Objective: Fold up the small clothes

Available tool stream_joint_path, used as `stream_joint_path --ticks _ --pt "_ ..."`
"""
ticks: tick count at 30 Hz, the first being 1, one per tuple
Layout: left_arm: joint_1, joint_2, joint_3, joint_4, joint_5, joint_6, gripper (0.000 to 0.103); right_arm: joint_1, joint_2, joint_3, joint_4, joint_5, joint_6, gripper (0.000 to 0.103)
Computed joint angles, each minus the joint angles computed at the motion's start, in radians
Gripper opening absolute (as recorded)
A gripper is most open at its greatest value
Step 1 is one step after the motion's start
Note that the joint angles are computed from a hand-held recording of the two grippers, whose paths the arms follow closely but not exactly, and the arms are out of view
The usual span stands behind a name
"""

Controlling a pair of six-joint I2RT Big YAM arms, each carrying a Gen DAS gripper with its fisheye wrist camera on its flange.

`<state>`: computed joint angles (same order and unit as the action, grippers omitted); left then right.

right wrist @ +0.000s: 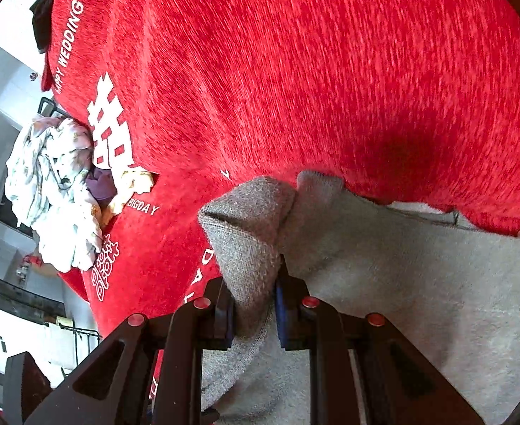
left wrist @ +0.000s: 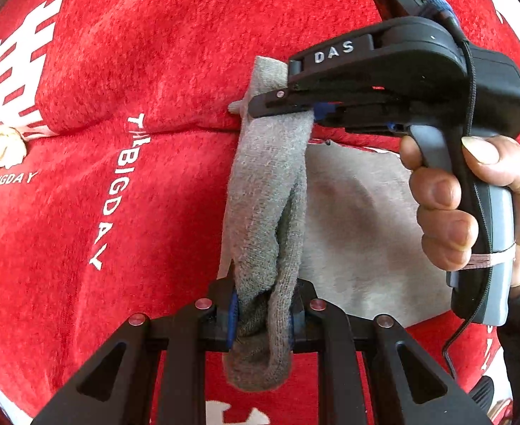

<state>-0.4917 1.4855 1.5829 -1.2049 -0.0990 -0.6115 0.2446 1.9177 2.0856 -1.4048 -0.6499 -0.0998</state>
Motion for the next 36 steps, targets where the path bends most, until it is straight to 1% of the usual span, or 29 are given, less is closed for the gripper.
stream_joint_path --ticks 4,7,9,11,12,13,15,19,25,30,32,36 --pt "-0.018 0.030 0.066 -0.041 -0.005 0.002 0.021 -0.016 0.017 0.052 -0.049 -0.011 -0.039 0.019" --pt "-0.014 0.060 0.141 -0.101 0.006 0.033 0.021 -0.026 0.043 0.125 -0.115 -0.017 -0.083 0.019" --pt "-0.005 0.075 0.183 -0.135 0.014 0.046 0.021 -0.027 0.054 0.166 -0.143 -0.012 -0.111 0.019" --pt "0.006 0.084 0.222 -0.163 0.030 0.045 0.021 -0.028 0.060 0.196 -0.154 -0.022 -0.118 0.019" --pt "0.009 0.088 0.233 -0.168 0.039 0.041 0.021 -0.032 0.062 0.206 -0.156 -0.040 -0.118 0.019" --pt "0.010 0.094 0.248 -0.176 0.051 0.033 0.021 -0.038 0.062 0.209 -0.155 -0.058 -0.118 0.019" --pt "-0.006 0.117 0.288 -0.200 0.041 0.027 0.021 -0.055 0.064 0.210 -0.155 -0.097 -0.120 0.019" --pt "-0.047 0.169 0.350 -0.228 0.020 0.026 0.021 -0.088 0.071 0.210 -0.172 -0.124 -0.144 0.019" --pt "-0.097 0.252 0.485 -0.278 -0.002 0.022 0.021 -0.158 0.088 0.228 -0.223 -0.177 -0.213 0.019" --pt "-0.132 0.330 0.585 -0.320 -0.010 0.023 0.021 -0.207 0.119 0.267 -0.277 -0.215 -0.251 0.019" --pt "-0.153 0.364 0.625 -0.334 -0.019 0.026 0.021 -0.224 0.118 0.256 -0.276 -0.217 -0.269 0.019" --pt "-0.178 0.414 0.681 -0.348 -0.007 0.029 0.021 -0.265 0.119 0.236 -0.283 -0.225 -0.295 0.019"
